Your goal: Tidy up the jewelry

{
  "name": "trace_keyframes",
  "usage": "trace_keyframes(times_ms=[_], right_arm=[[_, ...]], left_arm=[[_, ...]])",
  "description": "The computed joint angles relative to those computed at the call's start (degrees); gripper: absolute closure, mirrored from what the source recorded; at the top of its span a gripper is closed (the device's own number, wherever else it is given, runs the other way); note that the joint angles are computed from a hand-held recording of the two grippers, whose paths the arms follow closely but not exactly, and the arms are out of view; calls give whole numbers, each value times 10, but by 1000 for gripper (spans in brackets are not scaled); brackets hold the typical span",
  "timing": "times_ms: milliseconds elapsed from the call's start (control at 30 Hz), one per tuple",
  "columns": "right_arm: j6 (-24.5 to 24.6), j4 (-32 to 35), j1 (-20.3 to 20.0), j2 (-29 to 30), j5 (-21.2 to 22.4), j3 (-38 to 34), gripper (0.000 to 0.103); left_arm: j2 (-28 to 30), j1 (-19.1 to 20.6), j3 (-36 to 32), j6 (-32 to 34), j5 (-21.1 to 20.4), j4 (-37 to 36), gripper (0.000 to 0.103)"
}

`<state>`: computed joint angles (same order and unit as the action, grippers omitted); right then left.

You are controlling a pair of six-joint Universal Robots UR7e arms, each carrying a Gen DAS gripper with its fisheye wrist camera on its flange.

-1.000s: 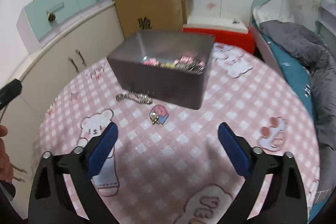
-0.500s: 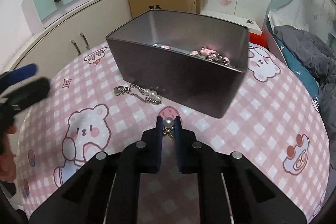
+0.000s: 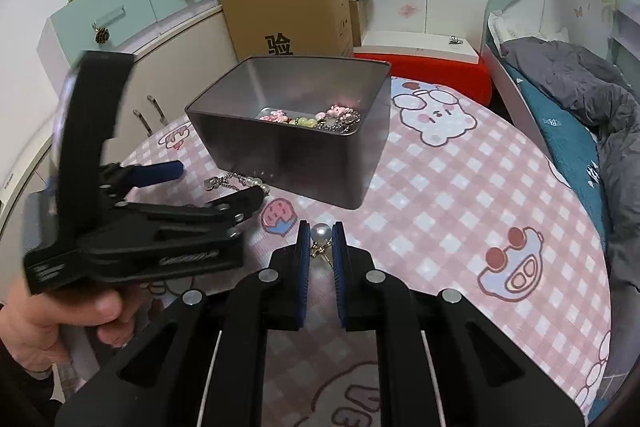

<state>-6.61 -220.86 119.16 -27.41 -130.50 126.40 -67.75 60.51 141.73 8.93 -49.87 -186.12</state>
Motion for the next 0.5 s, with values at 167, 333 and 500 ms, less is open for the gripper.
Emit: trace_keyframes(times_ms=[167, 333, 500], right_arm=[[1, -6, 3, -4, 3, 6, 94], [0, -4, 2, -3, 11, 8, 94], [0, 1, 10, -1, 15, 3, 94]], left_arm=[[-10, 11, 5, 7, -13, -19, 44], [-58, 53, -3, 21, -74, 19, 83], [-102, 82, 0, 36, -114, 54, 93]])
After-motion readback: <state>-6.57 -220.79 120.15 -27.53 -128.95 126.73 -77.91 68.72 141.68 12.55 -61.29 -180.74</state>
